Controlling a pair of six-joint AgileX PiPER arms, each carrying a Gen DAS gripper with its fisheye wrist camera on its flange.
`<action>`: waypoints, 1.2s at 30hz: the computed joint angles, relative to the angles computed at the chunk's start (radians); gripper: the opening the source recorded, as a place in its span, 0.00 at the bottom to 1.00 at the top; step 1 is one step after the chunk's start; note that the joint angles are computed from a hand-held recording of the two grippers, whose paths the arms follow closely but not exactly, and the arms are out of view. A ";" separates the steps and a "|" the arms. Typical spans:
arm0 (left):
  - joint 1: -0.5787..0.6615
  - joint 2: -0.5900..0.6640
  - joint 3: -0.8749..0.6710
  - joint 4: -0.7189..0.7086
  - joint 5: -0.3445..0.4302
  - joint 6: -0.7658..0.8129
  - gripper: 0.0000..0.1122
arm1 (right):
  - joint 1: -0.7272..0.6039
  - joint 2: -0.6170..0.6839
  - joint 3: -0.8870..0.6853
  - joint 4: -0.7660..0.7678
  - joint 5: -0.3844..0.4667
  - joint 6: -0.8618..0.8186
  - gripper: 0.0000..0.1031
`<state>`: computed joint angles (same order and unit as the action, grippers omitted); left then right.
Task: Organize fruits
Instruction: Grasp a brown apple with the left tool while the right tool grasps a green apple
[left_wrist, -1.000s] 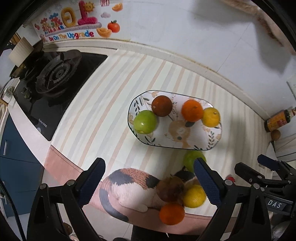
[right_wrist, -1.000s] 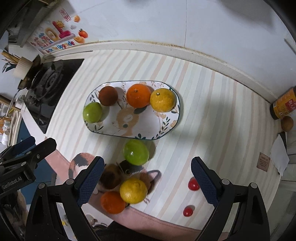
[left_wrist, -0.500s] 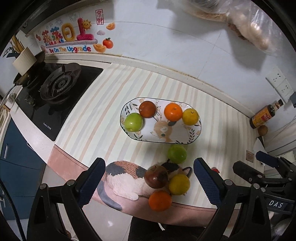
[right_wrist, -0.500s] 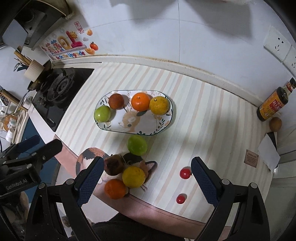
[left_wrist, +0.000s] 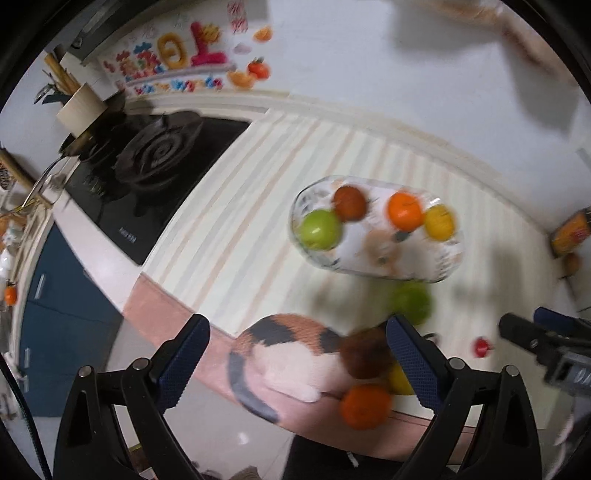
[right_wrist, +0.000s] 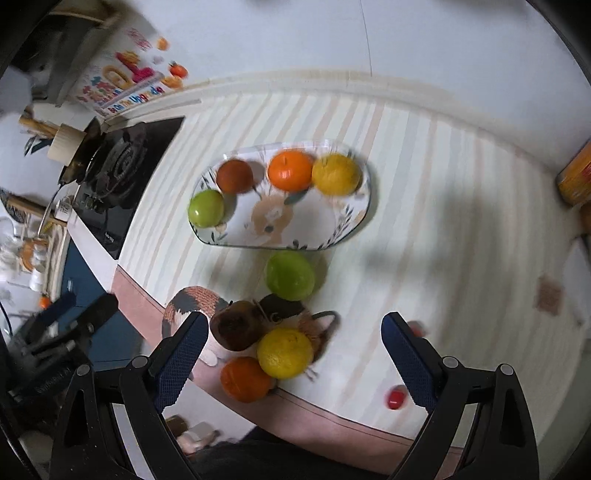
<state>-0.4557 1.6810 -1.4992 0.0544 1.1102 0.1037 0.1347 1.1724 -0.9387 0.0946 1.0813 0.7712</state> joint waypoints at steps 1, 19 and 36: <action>0.000 0.011 0.016 0.018 -0.014 -0.011 0.88 | -0.033 0.028 0.035 0.046 -0.054 -0.041 0.94; 0.008 0.219 0.023 -0.086 0.041 0.011 0.88 | -0.098 0.434 0.138 0.306 -0.388 -0.352 0.61; -0.060 0.342 0.049 -0.227 -0.016 0.115 0.58 | -0.201 0.229 0.399 0.374 -0.416 -0.439 0.61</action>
<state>-0.5162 2.0227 -1.4500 -0.1721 1.0945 0.2191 -0.0666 1.4018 -0.5401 0.4683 0.6650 0.3322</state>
